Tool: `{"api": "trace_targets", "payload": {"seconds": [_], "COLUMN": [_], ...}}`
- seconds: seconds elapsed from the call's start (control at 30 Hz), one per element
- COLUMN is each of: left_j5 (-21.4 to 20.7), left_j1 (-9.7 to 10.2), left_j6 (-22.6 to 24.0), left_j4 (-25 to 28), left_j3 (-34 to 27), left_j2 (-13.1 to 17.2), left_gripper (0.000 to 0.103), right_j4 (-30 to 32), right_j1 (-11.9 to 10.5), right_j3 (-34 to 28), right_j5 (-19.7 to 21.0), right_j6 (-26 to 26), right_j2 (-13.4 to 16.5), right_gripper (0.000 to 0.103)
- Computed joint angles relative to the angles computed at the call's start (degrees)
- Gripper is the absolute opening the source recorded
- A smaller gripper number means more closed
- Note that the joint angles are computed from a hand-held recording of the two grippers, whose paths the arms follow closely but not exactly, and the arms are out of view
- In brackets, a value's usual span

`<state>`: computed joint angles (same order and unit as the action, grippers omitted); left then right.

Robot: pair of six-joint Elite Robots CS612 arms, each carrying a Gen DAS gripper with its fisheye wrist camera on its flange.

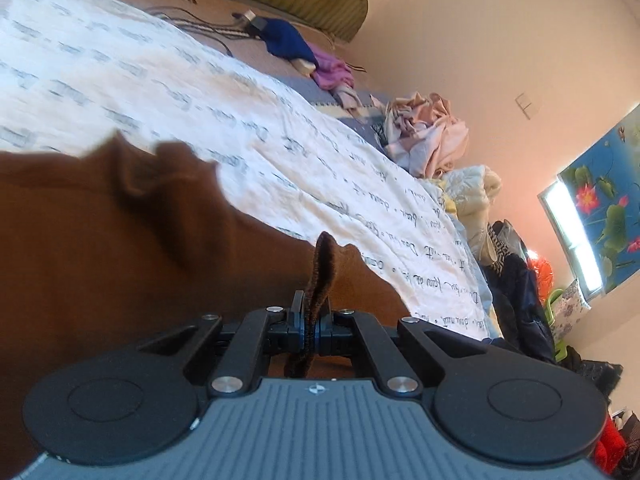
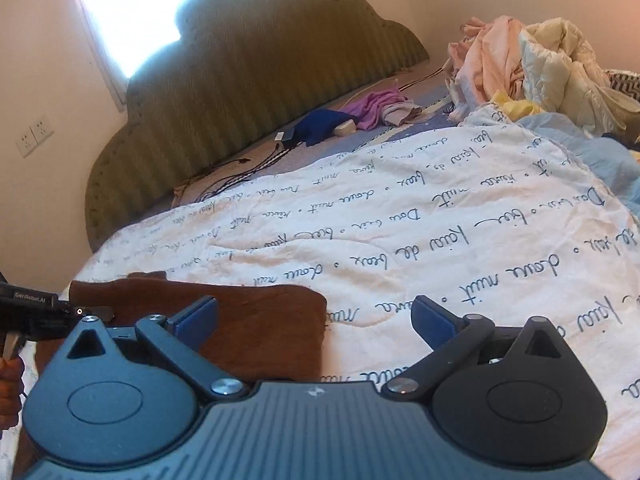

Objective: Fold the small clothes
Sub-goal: 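Grasp the other sleeve cuff with the left gripper, fold it across, release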

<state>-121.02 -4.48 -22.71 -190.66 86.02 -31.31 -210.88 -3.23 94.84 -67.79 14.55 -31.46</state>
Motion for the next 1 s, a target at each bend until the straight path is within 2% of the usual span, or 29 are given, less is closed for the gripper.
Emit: {"api": "trace_targets", "payload": {"seconds": [0.13, 0.23, 0.3, 0.33, 0.37, 0.43, 0.47, 0.5, 0.53, 0.57, 0.63, 0.67, 0.8, 0.87, 0.9, 0.93, 1.0], "left_j5": [-0.1, 0.9, 1.1, 2.3, 4.3, 6.1, 6.7, 6.8, 6.3, 6.5, 9.3, 9.8, 9.7, 9.6, 10.6, 11.1, 11.3], "left_j1": [2.96, 4.76, 5.6, 5.8, 5.72, 5.89, 6.01, 6.2, 6.48, 6.55, 6.21, 6.2, 6.74, 6.72, 6.5, 6.41, 6.26], "left_j6": [0.3, -0.7, -1.9, -1.5, -1.3, -1.8, -2.2, -2.7, -3.5, -3.7, -0.7, 0.6, 2.2, 2.7, 3.2, 3.8, 3.9], "left_j4": [-1.6, -1.7, -0.6, 0.4, 1.5, 2.7, 2.7, 2.0, 0.8, 0.1, -0.3, -0.7, -0.5, 1.6, 2.4, 3.1, 3.5], "left_j3": [2.6, 3.4, 3.1, 3.0, 2.8, 2.4, 2.3, 2.2, 2.3, 2.6, 3.8, 4.1, 4.2, 3.9, 3.9, 3.9, 4.1], "left_j2": [-1.3, -1.2, -0.6, -0.3, 0.2, 1.1, 1.6, 2.0, 2.2, 2.0, 0.6, 0.1, -0.8, -0.8, -0.9, -0.8, -0.8], "left_gripper": [0.003, 0.003, 0.003, 0.003, 0.003, 0.003, 0.006, 0.009, 0.009, 0.009, 0.007, 0.007, 0.006, 0.006, 0.006, 0.006, 0.006], "right_j4": [1.9, 4.7, 9.3, 11.5, 13.8, 18.9, 20.9, 22.6, 21.9, 19.9, 17.6, 17.4, 20.1, 21.3, 22.2, 23.1, 22.0], "right_j1": [0.9, 1.5, 2.2, 2.5, 2.8, 3.4, 3.7, 4.2, 4.6, 4.6, 3.8, 3.8, 3.7, 3.7, 4.0, 4.5, 5.3], "right_j3": [-0.3, -1.8, -3.8, -5.0, -6.3, -8.7, -9.6, -10.1, -10.0, -9.8, -9.7, -9.5, -9.7, -10.6, -10.9, -11.1, -10.7], "right_j5": [0.5, 2.8, 4.1, 4.8, 5.7, 7.1, 7.4, 5.7, 3.0, 2.3, 3.8, 3.0, 3.0, 5.1, 5.1, 3.6, 0.8], "right_j6": [-2.0, -2.4, -3.5, -3.3, -2.5, -0.9, -1.3, -2.2, -1.8, 0.3, 4.5, 5.3, 3.1, 2.9, 2.4, 1.0, -1.8], "right_j2": [-0.3, 0.0, 0.5, 0.9, 1.5, 2.4, 2.8, 2.8, 2.9, 3.1, 3.5, 3.4, 3.2, 3.8, 4.0, 4.0, 4.0], "right_gripper": [0.103, 0.103, 0.1, 0.087, 0.067, 0.047, 0.047, 0.047, 0.048, 0.048, 0.048, 0.048, 0.048, 0.046, 0.038, 0.004, 0.004]}}
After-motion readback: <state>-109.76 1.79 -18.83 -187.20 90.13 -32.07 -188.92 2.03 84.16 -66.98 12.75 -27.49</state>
